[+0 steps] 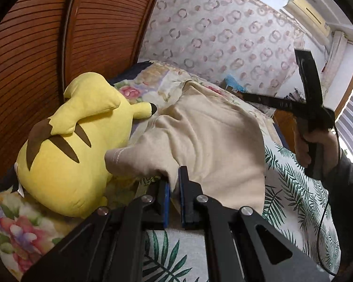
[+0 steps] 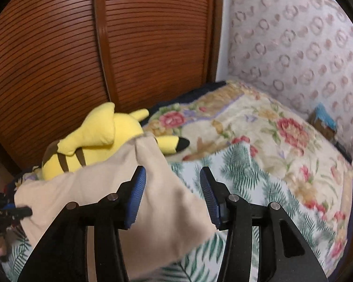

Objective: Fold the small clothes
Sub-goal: 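Carry the shirt bundle beside the yellow plush toy with both grippers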

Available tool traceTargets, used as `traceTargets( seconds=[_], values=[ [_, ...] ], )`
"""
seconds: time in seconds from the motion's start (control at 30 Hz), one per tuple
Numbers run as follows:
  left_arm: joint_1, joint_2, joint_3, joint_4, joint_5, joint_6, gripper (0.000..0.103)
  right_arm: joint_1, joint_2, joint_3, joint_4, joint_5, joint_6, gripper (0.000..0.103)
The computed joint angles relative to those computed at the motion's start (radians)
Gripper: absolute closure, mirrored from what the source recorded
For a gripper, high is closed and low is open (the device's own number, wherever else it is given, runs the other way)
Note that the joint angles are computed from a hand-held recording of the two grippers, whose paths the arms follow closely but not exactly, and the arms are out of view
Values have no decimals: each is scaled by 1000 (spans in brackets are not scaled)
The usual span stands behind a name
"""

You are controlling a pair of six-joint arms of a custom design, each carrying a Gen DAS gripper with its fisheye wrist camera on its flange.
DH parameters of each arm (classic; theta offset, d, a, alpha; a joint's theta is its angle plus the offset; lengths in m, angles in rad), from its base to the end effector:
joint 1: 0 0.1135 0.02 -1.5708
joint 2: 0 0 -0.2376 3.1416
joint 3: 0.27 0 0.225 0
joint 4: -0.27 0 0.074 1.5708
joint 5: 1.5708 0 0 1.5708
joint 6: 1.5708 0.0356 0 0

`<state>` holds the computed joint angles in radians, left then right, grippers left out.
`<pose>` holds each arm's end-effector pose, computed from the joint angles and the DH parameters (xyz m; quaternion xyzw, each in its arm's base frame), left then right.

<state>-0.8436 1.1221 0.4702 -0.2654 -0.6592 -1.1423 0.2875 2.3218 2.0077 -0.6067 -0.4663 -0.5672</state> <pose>0.1411 -0.1258 0.1626 -0.2361 0.8707 -0.0869 0.4227 0.4471 0.1489 0.1930 -0.4493 0.8085 0.1735 0.3382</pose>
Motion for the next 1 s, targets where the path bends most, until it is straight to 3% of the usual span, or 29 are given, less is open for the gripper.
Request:
traceTargets(
  seconds=[0.13, 0.27, 0.37, 0.53, 0.73, 0.83, 1.0],
  values=[
    [-6, 24, 18, -22, -8, 1, 98, -19, 3, -60, 35, 37, -4, 55],
    [-9, 36, 25, -37, -8, -10, 98, -9, 77, 0, 67, 173, 73, 55],
    [-31, 47, 56, -94, -41, -30, 95, -27, 99, 35, 52, 153, 98, 55],
    [-91, 68, 129, -212, -108, -58, 92, -64, -66, -189, 159, 89, 87, 55],
    [-213, 186, 309, -473, -238, -173, 88, -136, -339, -515, 260, -43, 76, 55],
    [-264, 237, 385, -542, -279, -195, 87, -187, -483, -678, 283, -104, 53, 53],
    [-340, 311, 491, -586, -325, -188, 86, -273, -658, -859, 290, -174, 15, 36]
  ],
)
